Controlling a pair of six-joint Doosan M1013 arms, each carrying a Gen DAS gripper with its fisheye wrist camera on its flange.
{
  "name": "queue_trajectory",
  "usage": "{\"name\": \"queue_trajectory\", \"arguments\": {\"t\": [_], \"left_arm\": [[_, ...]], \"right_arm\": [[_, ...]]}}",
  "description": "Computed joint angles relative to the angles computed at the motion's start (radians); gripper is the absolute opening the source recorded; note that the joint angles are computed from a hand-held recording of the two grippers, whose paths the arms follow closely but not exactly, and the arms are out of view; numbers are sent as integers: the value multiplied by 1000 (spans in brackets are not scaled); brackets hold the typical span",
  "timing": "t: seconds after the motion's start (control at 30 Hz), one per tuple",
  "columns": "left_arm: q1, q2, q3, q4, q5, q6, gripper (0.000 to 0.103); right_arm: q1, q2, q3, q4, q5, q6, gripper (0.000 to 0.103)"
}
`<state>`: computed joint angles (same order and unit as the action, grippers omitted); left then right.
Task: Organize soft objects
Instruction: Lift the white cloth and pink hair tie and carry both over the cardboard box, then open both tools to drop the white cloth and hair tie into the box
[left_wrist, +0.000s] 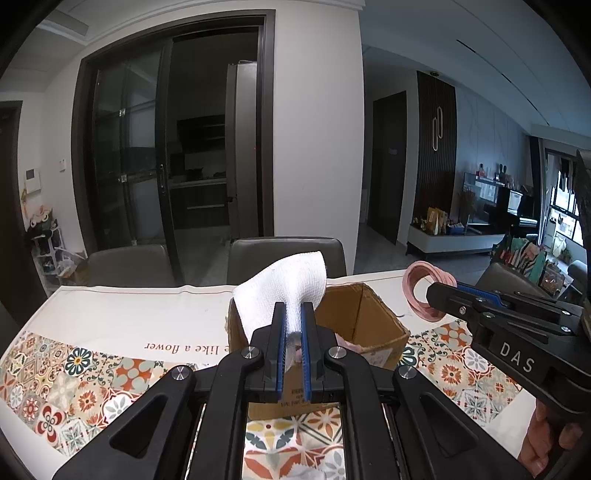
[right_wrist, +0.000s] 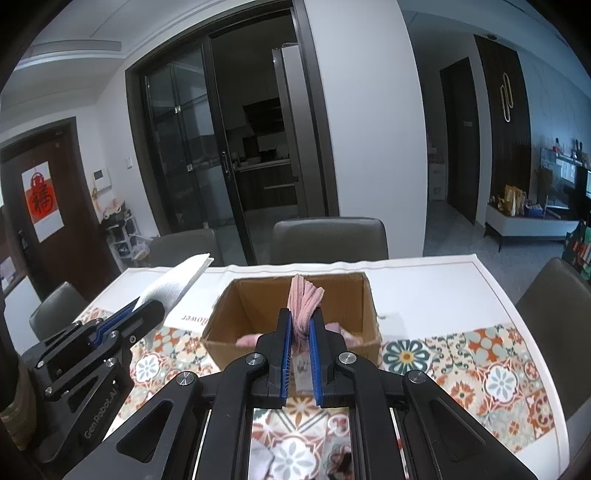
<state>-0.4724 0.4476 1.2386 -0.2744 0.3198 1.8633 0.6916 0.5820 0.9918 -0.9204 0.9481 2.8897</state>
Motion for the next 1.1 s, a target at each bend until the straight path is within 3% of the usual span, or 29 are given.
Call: {"name": "queue_trajectory", "arguments": {"t": [0.5, 1.1], "left_arm": [[2, 92, -125, 32, 68, -33, 9], [-2, 233, -314, 85, 294, -95, 9]], "right_arm": [[-53, 53, -76, 46, -26, -90, 11], [-107, 138, -174, 230, 11, -253, 11]]}}
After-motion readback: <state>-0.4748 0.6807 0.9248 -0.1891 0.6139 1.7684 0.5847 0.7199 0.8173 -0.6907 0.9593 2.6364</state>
